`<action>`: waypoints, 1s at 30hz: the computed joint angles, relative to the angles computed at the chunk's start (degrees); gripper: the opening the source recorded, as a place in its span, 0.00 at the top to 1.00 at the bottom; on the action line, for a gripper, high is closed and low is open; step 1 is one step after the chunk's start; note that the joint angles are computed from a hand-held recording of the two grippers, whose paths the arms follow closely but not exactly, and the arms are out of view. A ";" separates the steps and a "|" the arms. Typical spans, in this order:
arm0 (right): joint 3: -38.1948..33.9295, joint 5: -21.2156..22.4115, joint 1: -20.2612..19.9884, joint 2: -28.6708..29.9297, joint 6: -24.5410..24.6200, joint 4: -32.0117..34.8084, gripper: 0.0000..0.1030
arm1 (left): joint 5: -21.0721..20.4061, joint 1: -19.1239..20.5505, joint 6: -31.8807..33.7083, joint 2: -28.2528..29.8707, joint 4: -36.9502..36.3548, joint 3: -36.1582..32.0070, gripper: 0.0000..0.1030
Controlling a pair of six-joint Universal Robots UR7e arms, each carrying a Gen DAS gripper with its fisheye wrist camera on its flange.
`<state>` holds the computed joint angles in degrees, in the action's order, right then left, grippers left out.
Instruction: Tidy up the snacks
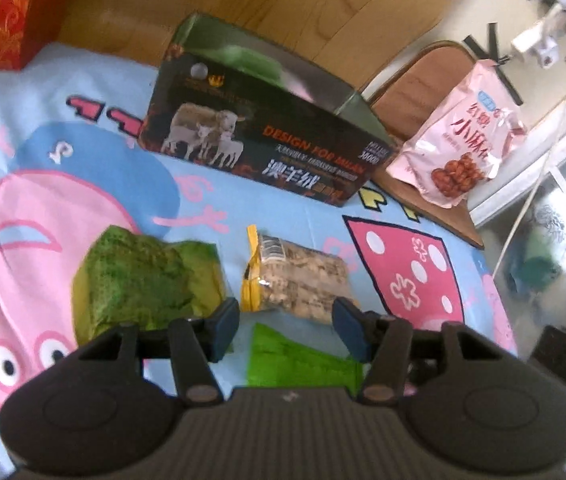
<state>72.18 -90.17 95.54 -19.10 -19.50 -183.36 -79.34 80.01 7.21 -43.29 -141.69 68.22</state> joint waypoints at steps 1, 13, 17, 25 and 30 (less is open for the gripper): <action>0.30 0.89 -0.38 -0.27 1.10 -0.20 0.54 | 0.48 -0.11 0.96 -0.58 -1.57 1.20 0.47; 0.18 9.39 -4.23 -0.82 14.77 -1.86 0.47 | -3.62 2.86 8.68 -7.65 -27.41 15.49 0.42; 0.56 7.88 -3.92 -1.00 14.39 -2.69 0.48 | -6.70 5.64 4.23 -7.03 -27.64 14.64 0.42; 0.61 4.48 -3.16 -0.48 14.33 -5.17 0.47 | -7.81 6.55 6.82 -6.66 -29.08 15.77 0.43; 0.37 2.88 -2.73 -0.23 13.51 -5.52 0.47 | -7.52 6.17 8.54 -7.06 -29.38 16.90 0.43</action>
